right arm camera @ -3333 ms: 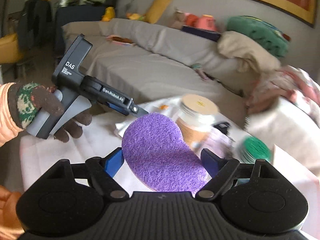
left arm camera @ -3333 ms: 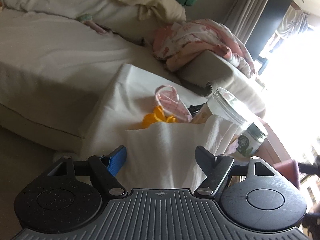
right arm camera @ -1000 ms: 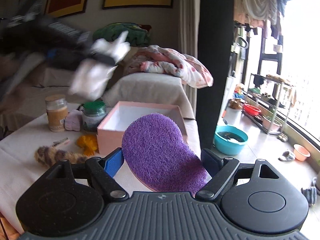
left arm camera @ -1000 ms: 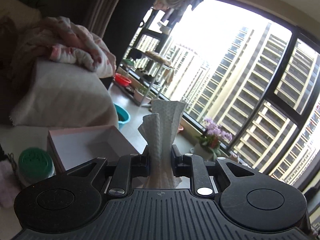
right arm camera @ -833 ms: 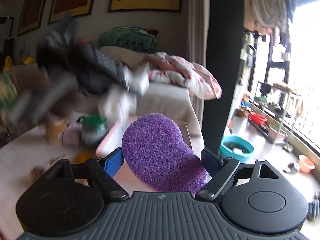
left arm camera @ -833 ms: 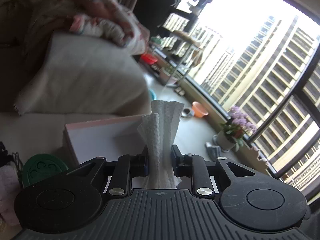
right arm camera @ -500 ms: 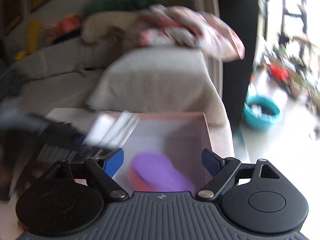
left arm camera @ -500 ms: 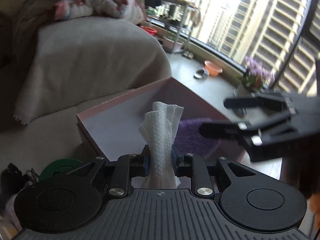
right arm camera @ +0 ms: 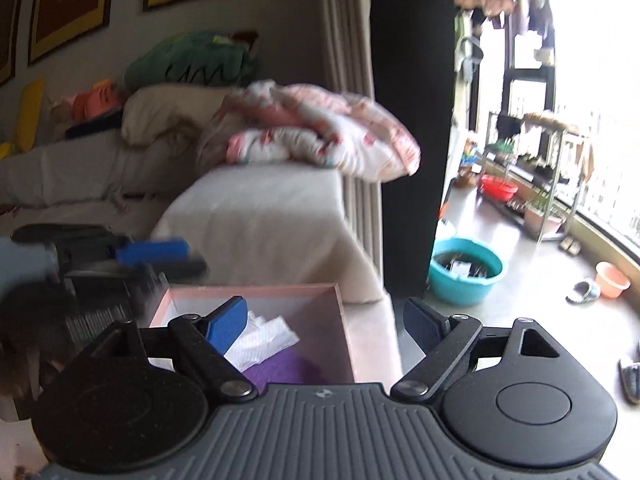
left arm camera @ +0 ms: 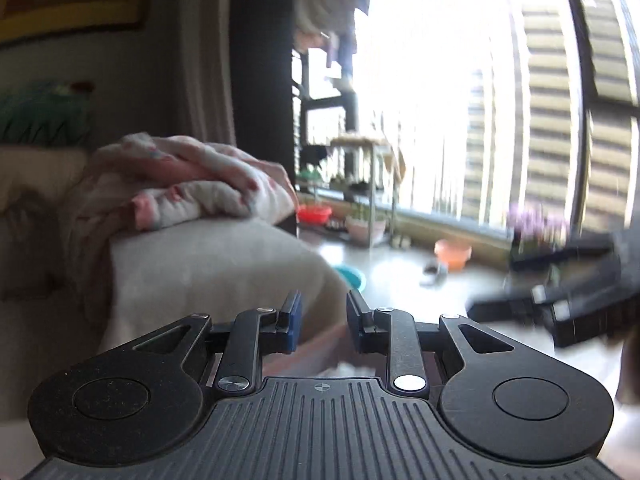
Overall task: Organize soft objects
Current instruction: 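Carry sponge and towel over the pink box and open both tools to drop them, then move the right tool toward the orange flower while the left tool approaches the hair clip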
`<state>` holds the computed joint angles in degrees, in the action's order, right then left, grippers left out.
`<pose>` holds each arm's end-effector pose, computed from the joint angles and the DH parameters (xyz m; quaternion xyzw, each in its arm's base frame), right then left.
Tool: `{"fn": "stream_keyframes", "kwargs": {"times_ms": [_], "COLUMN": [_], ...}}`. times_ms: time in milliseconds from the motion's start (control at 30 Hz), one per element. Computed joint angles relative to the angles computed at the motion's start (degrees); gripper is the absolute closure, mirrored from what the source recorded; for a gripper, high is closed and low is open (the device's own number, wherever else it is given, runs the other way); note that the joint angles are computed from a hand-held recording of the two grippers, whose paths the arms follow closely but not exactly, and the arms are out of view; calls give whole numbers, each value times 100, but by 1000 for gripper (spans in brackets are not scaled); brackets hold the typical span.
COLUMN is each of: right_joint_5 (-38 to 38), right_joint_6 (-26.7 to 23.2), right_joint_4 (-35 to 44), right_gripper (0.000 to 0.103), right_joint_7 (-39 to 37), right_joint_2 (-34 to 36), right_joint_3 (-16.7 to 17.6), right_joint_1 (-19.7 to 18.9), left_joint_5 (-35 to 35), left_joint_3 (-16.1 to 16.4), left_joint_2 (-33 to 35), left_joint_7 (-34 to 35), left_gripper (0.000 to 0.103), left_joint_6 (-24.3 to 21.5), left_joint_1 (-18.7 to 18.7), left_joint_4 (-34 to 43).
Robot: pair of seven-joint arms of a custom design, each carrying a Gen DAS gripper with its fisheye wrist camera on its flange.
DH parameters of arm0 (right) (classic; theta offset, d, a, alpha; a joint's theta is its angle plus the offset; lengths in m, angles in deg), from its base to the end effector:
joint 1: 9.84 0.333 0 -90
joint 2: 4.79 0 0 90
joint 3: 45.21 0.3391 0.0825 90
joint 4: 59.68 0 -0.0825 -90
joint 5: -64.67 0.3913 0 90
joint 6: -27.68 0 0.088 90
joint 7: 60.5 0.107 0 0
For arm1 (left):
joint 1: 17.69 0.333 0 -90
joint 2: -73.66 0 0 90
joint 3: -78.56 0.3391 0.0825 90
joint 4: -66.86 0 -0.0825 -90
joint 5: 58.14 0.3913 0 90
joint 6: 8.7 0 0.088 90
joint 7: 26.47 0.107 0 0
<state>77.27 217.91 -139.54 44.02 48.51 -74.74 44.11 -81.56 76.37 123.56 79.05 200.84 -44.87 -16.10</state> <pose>0.6670 0.4441 0.3395 -0.6971 0.4805 -0.3043 0.4365 0.7030 -0.3246 0.3346 -0.4920 0.6250 -0.4997 0.3429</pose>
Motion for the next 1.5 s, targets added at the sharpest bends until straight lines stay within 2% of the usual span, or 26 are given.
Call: {"fn": "stream_keyframes", "kwargs": {"times_ms": [67,100,167,200,300,400,433,500,533,600,667,733,800,833,867,933,967,1033,1100,1167,1233,1333,1400,1433,1467,1500], "right_joint_5": [29,-1,-84,-96,32,8,38,28,-26,-211,-356,-270,-15,149,280,483,558,746,968,1241,1366,1387,1506,1616,1698,1712], "right_joint_6": [162,223,327,382,674,1036,1158,1367,1410,1363,1324,1321,1366,1415,1454,1499,1516,1516,1506,1511,1575,1671,1707,1715,1721,1726], "right_joint_4": [-242,-386,-654,-810,-1448,-2101,-2289,-2618,-2735,-2885,-3008,-3111,-3171,-3202,-3216,-3227,-3228,-3197,-3134,-3071,-3056,-3075,-3053,-3030,-3013,-3012], "right_gripper": [17,17,17,17,17,17,17,17,17,17,17,17,17,17,17,17,17,17,17,17,17,17,17,17,17,17], "right_joint_7": [-32,-109,-314,-434,-815,-1176,-1263,-1420,-1472,-1468,-1458,-1570,-1783,-1890,-1976,-2099,-2144,-2258,-2379,-2487,-2554,-2690,-2817,-2895,-2963,-2995], "right_joint_2": [-143,-269,-483,-565,-763,-1015,-1075,-1186,-1239,-1337,-1394,-1404,-1389,-1377,-1371,-1371,-1371,-1349,-1288,-1217,-1178,-1160,-1112,-1079,-1049,-1037], "right_joint_3": [62,232,590,672,561,767,833,1048,1213,1694,2157,2326,2263,2203,2184,2229,2279,2336,2318,2245,2284,2397,2372,2323,2301,2339], "right_joint_1": [10,-70,-252,-271,9,50,66,21,-65,-400,-729,-775,-606,-498,-447,-448,-489,-526,-494,-389,-393,-457,-394,-324,-286,-318], "left_joint_5": [453,652,921,950,546,4,-54,276,649,1439,2078,2187,1962,1906,2161,2987,3311,3693,3557,2990,2001,-37,-1225,-1645,-1842,-1829], "left_joint_3": [-611,-783,-878,-809,-422,-199,-218,-551,-804,-1203,-1385,-1232,-895,-922,-1091,-1760,-1973,-2125,-1868,-1408,-831,156,710,886,903,785], "left_joint_2": [-307,-503,-858,-1052,-1604,-1849,-1898,-1996,-2017,-2024,-2007,-2025,-2057,-2055,-2048,-1969,-1966,-2024,-2149,-2233,-2267,-2157,-1986,-1906,-1850,-1822], "left_joint_7": [-599,-829,-1030,-1045,-989,-1002,-1067,-1437,-1682,-2095,-2327,-2267,-2059,-1975,-2100,-2380,-2497,-2646,-2678,-2624,-2441,-1933,-1563,-1400,-1337,-1343], "left_gripper": [75,75,75,75,75,75,75,75,75,75,75,75,75,75,75,75,75,75,74,74,74,74,75,75,75,75], "left_joint_6": [-23,-109,-254,-195,-26,-120,-203,-179,-154,-9,34,-242,-581,-710,-671,-617,-620,-610,-473,-249,-114,-298,-365,-367,-354,-346], "left_joint_1": [556,737,870,805,372,154,192,558,844,1275,1446,1193,717,689,862,1585,1809,1971,1701,1198,562,-538,-1125,-1302,-1296,-1146], "left_joint_4": [-414,-711,-1279,-1660,-2760,-3408,-3563,-3960,-4123,-4341,-4385,-4317,-4233,-4208,-4299,-4381,-4428,-4500,-4562,-4576,-4498,-4177,-3951,-3872,-3831,-3823]}}
